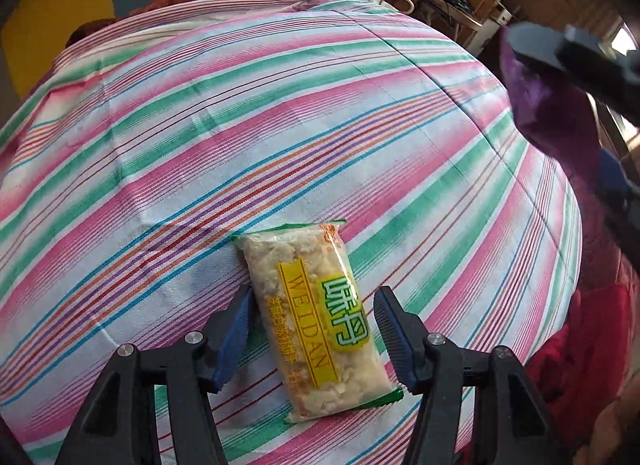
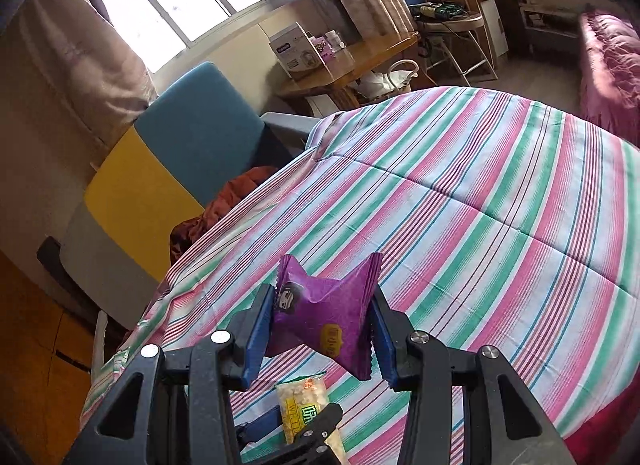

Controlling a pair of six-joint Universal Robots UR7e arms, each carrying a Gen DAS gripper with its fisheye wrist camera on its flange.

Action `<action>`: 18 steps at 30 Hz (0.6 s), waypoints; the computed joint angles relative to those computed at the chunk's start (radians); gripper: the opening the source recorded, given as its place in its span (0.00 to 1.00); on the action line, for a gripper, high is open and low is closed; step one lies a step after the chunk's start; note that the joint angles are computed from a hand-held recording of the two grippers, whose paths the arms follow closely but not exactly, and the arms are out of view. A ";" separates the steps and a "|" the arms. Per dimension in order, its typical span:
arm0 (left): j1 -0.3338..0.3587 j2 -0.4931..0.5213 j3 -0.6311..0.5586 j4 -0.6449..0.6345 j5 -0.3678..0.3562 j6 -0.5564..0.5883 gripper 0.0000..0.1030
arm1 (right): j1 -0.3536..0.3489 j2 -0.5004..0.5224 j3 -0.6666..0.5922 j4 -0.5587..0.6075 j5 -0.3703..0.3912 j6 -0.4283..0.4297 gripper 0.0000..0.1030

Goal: Organize objects
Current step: 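Carry the cracker packet into the gold tray and open the left tool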

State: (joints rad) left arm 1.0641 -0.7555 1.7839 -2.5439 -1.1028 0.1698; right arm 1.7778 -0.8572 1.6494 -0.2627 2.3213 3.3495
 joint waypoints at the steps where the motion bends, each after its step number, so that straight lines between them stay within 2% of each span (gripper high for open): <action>1: -0.001 -0.012 0.028 -0.037 0.013 0.033 0.45 | -0.002 0.004 -0.006 0.010 -0.001 0.000 0.45; 4: 0.027 -0.063 0.076 -0.079 -0.025 0.062 0.41 | -0.010 0.022 -0.035 0.060 -0.020 -0.004 0.45; 10: 0.087 -0.211 0.230 -0.246 0.042 0.142 0.41 | -0.018 0.115 -0.166 0.248 -0.122 -0.060 0.45; 15: 0.133 -0.326 0.328 -0.363 0.083 0.179 0.41 | -0.005 0.240 -0.329 0.437 -0.135 -0.133 0.45; 18: 0.153 -0.379 0.384 -0.427 0.083 0.200 0.41 | 0.003 0.320 -0.426 0.547 -0.111 -0.169 0.45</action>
